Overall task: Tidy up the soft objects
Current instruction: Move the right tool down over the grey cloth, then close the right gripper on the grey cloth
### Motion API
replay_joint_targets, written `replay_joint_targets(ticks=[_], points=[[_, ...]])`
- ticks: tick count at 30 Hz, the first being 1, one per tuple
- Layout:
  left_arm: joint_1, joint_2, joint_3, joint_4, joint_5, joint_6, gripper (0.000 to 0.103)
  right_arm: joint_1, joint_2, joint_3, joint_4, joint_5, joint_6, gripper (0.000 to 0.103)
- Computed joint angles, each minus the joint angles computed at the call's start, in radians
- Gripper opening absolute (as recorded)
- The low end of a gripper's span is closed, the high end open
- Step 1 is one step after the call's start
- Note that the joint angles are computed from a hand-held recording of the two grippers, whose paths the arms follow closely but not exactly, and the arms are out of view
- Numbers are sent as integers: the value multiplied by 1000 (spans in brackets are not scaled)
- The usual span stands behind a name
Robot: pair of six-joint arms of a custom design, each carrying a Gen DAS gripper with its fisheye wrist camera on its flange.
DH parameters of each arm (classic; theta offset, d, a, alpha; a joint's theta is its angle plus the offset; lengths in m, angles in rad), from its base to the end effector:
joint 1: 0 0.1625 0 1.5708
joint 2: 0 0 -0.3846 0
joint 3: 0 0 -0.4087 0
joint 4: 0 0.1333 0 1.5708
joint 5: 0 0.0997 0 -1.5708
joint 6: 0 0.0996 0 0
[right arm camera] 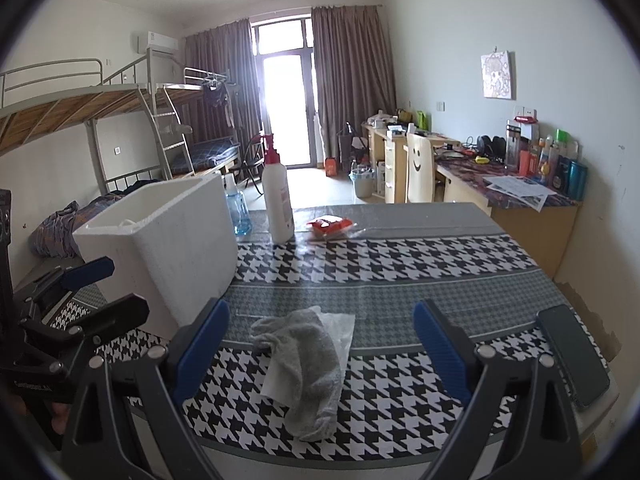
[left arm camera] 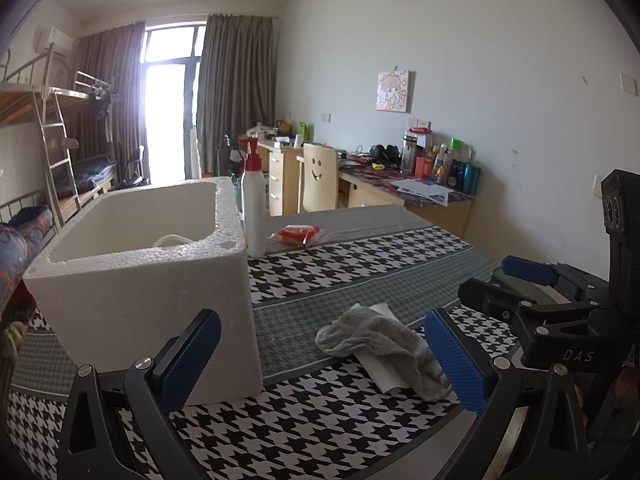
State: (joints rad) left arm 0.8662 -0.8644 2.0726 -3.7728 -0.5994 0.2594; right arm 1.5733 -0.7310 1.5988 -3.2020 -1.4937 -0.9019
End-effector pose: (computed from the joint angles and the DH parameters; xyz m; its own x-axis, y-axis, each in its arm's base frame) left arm -0.1571 -0.5176 0.1258 -0.7580 -0.0498 -0.6503 0.5667 0.4432 -0.6945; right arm 0.1427 -0.6909 0.1046 -0.6168 -0.6014 0.5079 -0.7832 0.4043 -0.4724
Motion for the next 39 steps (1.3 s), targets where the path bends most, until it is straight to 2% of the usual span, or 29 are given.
replay_joint_targets(ticks=[13,27,33,39], points=[[18,24,-2,6,-16,-14,102,-6,39,-36,45,-42,11,95],[52,32,-15,101,-20,-101,102,-16,67,-73,102,-78,20,95],[62,39,-26,123,-25,-114,102,-13,97,-110,150,-114,7,85],[72,37,-28,140,-25,-131,102,-10,114,-132,183,-126,-2,81]])
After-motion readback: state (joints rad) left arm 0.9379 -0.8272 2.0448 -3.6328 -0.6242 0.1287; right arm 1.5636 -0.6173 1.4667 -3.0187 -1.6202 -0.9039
